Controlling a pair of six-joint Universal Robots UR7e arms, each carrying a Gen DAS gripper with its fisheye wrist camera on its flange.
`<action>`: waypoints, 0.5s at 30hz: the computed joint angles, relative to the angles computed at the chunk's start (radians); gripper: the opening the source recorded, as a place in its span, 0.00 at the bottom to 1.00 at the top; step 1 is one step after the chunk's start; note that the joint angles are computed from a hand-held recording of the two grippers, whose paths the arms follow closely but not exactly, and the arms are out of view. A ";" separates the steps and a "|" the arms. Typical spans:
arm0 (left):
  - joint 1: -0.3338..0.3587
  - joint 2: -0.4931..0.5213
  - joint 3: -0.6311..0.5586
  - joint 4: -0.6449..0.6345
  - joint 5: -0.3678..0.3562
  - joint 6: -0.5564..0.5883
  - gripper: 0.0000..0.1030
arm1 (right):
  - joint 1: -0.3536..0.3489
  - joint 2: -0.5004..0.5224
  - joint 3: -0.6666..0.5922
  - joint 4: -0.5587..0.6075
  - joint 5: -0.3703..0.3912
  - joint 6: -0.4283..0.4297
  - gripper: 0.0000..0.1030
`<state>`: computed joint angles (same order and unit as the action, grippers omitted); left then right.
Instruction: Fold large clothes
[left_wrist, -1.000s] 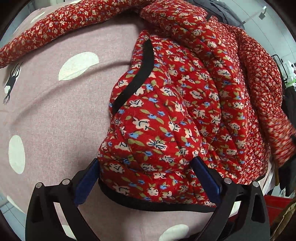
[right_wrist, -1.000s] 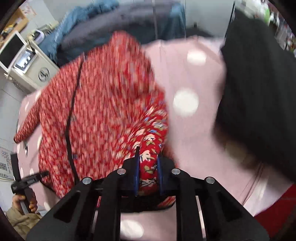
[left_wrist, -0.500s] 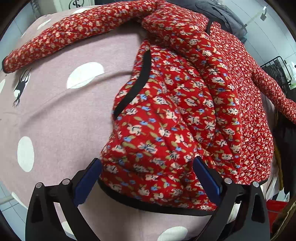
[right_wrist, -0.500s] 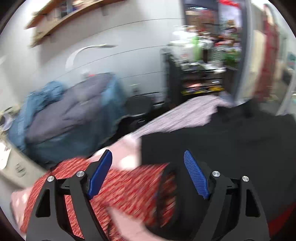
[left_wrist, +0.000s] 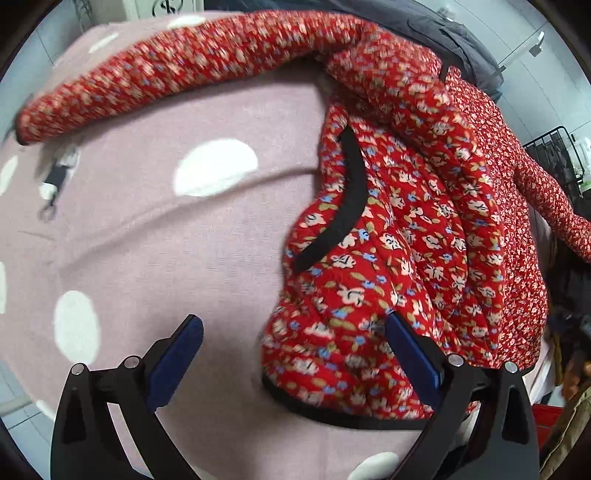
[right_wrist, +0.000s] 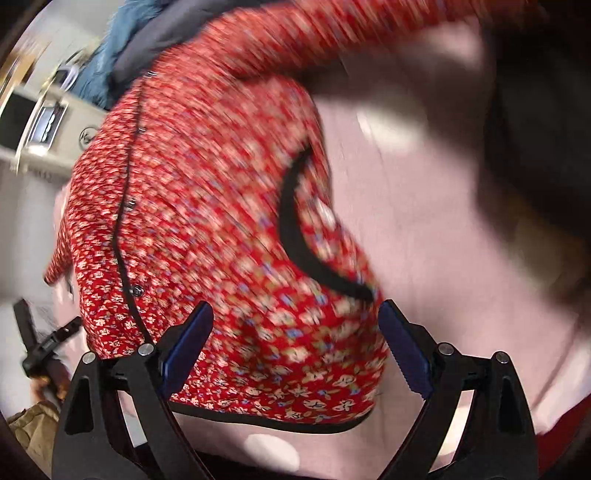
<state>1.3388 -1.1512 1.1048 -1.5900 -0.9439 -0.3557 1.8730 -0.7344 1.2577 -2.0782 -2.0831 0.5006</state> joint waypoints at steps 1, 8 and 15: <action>0.007 0.010 -0.004 0.000 -0.020 -0.002 0.94 | -0.011 0.003 0.002 0.045 -0.001 0.039 0.87; -0.001 0.064 0.024 -0.028 -0.022 -0.018 0.93 | -0.038 0.000 0.083 -0.023 0.040 0.053 0.79; -0.014 0.073 -0.038 0.015 -0.089 -0.029 0.44 | -0.040 -0.051 0.149 -0.116 0.180 0.087 0.31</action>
<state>1.3251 -1.0781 1.0666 -1.5747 -1.0326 -0.3846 1.8330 -0.7851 1.4072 -2.1944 -1.9030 0.5879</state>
